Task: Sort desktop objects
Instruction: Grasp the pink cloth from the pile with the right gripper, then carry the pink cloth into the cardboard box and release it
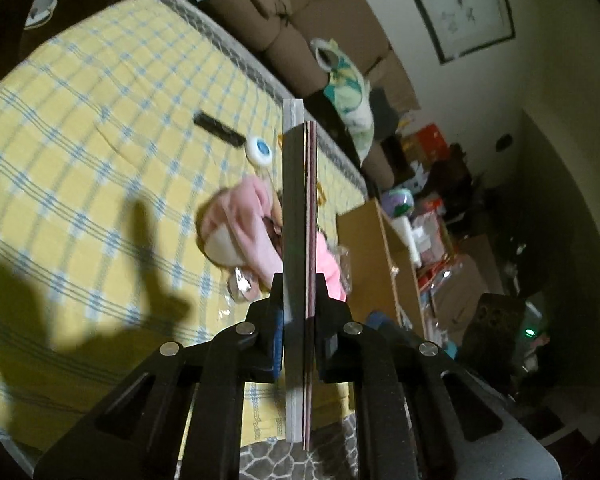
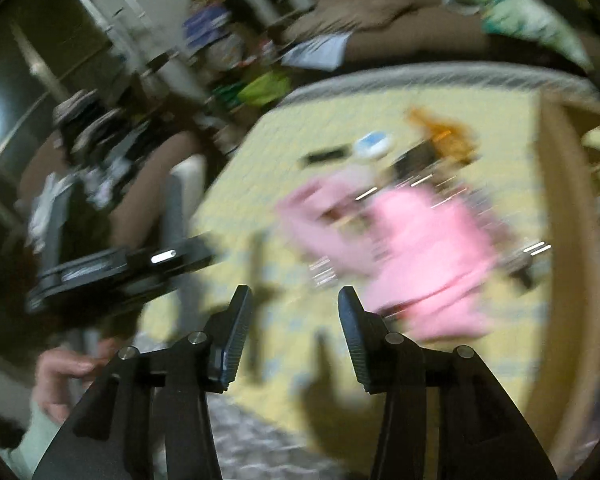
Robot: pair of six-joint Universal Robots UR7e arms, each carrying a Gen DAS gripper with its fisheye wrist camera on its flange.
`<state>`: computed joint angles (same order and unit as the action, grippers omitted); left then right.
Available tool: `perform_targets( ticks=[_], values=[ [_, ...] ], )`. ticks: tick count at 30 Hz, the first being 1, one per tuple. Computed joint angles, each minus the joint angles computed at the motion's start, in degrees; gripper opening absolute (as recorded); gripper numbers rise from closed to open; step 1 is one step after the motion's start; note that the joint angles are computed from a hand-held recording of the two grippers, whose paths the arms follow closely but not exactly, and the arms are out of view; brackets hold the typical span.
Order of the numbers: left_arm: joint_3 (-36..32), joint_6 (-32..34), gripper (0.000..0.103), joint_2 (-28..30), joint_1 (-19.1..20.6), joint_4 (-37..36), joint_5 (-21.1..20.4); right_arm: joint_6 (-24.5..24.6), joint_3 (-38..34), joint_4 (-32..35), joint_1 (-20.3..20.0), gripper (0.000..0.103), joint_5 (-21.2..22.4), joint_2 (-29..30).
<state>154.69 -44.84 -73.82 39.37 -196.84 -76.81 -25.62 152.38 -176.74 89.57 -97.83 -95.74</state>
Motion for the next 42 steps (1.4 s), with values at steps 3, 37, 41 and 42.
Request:
perform_targets(
  ticks=[3, 37, 41, 42],
  values=[
    [0.0, 0.4, 0.011, -2.3, 1.0, 0.6, 0.1, 0.0, -0.7, -4.3, -1.2, 0.054, -4.5, -0.9],
    [-4.6, 1.9, 0.011, 8.2, -4.1, -5.1, -7.9, 1.0, -3.0, 5.6, -4.5, 0.01, 1.1, -30.0],
    [-7.8, 1.1, 0.011, 13.0, -8.2, -5.6, -9.6, -0.8, -4.0, 14.2, -14.2, 0.01, 2.9, -34.3],
    [-9.1, 0.9, 0.011, 14.5, -8.9, -5.5, -10.3, -2.2, -4.1, 16.1, -17.1, 0.01, 4.0, -35.2]
  ],
)
